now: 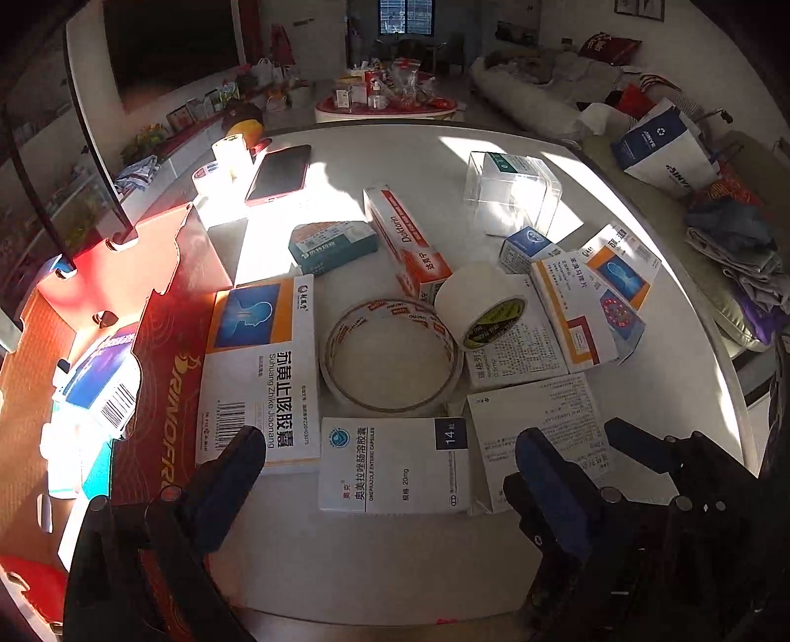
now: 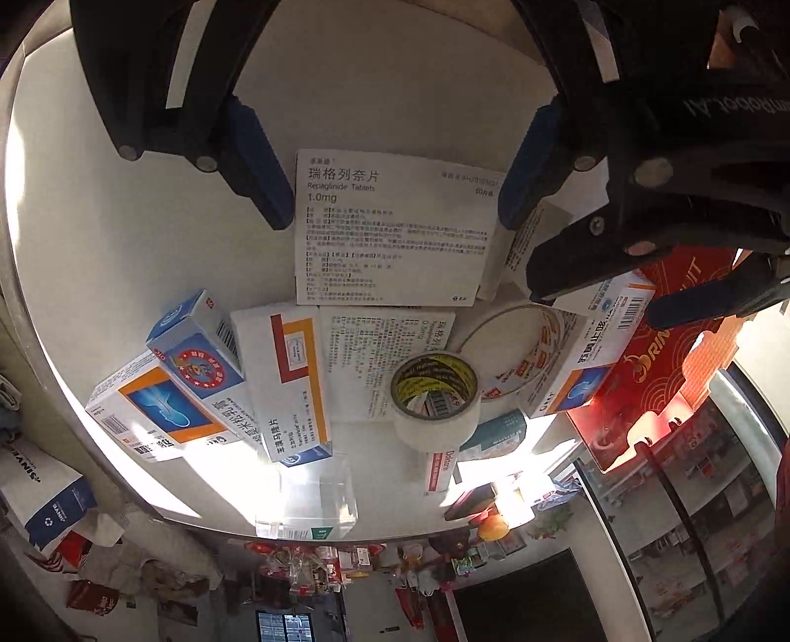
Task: Organize objects
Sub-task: 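Release the blue box into the red box with the left gripper, then grasp the white tablet box with the right gripper while the left grasps the white Omeprazole box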
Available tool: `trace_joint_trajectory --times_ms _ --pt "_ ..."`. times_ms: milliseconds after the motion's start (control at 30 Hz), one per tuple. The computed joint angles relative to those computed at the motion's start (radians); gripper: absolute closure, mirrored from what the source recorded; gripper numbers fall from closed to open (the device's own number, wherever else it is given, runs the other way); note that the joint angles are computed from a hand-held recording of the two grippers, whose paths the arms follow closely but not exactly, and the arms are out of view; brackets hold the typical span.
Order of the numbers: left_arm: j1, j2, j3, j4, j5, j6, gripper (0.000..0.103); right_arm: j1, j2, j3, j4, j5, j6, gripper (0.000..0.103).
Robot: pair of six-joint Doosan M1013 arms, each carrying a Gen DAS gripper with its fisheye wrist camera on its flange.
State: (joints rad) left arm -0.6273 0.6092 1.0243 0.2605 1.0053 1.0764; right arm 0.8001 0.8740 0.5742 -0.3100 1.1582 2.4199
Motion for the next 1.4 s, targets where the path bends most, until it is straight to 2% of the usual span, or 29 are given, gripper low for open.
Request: trace_joint_trajectory --times_ms 67,133,233,300,333,367,400,533,600,633,733,900,967,1033,1133,1233,1367,1400 --pt "0.010 0.021 -0.025 -0.058 0.032 0.031 0.000 -0.001 0.019 -0.030 0.001 0.034 -0.042 0.018" --pt "0.019 0.033 -0.035 -0.115 0.051 0.045 0.000 -0.007 -0.005 0.015 0.025 -0.002 -0.028 0.019" --pt "0.010 0.032 -0.023 -0.113 0.040 0.065 0.000 -0.012 -0.038 0.065 0.052 0.007 -0.027 0.023" --pt "0.010 0.030 -0.018 -0.156 0.033 0.099 0.000 -0.018 -0.073 0.119 0.118 0.000 -0.083 0.023" --pt "0.011 0.028 -0.013 -0.182 0.029 0.119 0.000 -0.028 -0.103 0.168 0.205 -0.043 -0.147 0.023" --pt "0.010 0.023 -0.002 -0.201 0.017 0.135 0.000 -0.032 -0.140 0.237 0.282 -0.119 -0.209 0.023" --pt "0.007 0.016 0.012 -0.196 0.001 0.134 0.000 -0.031 -0.165 0.280 0.306 -0.163 -0.249 0.023" --pt "0.015 -0.001 0.045 -0.200 -0.040 0.123 0.000 -0.011 -0.208 0.333 0.094 -0.224 -0.295 0.022" --pt "0.025 0.009 0.026 -0.213 -0.017 0.108 0.000 -0.037 -0.208 0.336 0.174 -0.272 -0.389 0.021" --pt "0.031 0.012 0.018 -0.228 -0.010 0.108 0.000 -0.049 -0.192 0.310 0.221 -0.255 -0.454 0.021" --pt "0.037 0.029 -0.010 -0.257 0.016 0.122 0.000 -0.068 -0.120 0.191 0.262 -0.130 -0.623 0.021" --pt "0.034 0.038 -0.019 -0.271 0.020 0.129 0.000 -0.085 -0.035 0.046 0.331 0.020 -0.820 0.021" --pt "0.033 0.043 -0.024 -0.268 0.021 0.124 0.000 -0.087 0.007 -0.028 0.330 0.101 -0.872 0.021" --pt "0.030 0.051 -0.033 -0.249 0.031 0.109 0.000 -0.086 0.027 -0.062 0.326 0.134 -0.921 0.020" --pt "0.038 0.049 -0.022 -0.272 0.012 0.093 0.001 -0.088 0.050 -0.107 0.332 0.181 -0.907 0.021" --pt "0.040 0.034 0.010 -0.268 -0.040 0.098 0.003 -0.082 0.032 -0.078 0.331 0.177 -0.864 0.031" --pt "0.044 0.019 0.036 -0.275 -0.065 0.131 0.007 -0.107 -0.043 0.061 0.581 0.139 -0.870 0.032" --pt "0.045 0.015 0.042 -0.278 -0.069 0.136 0.007 -0.106 -0.066 0.102 0.582 0.109 -0.869 0.032"
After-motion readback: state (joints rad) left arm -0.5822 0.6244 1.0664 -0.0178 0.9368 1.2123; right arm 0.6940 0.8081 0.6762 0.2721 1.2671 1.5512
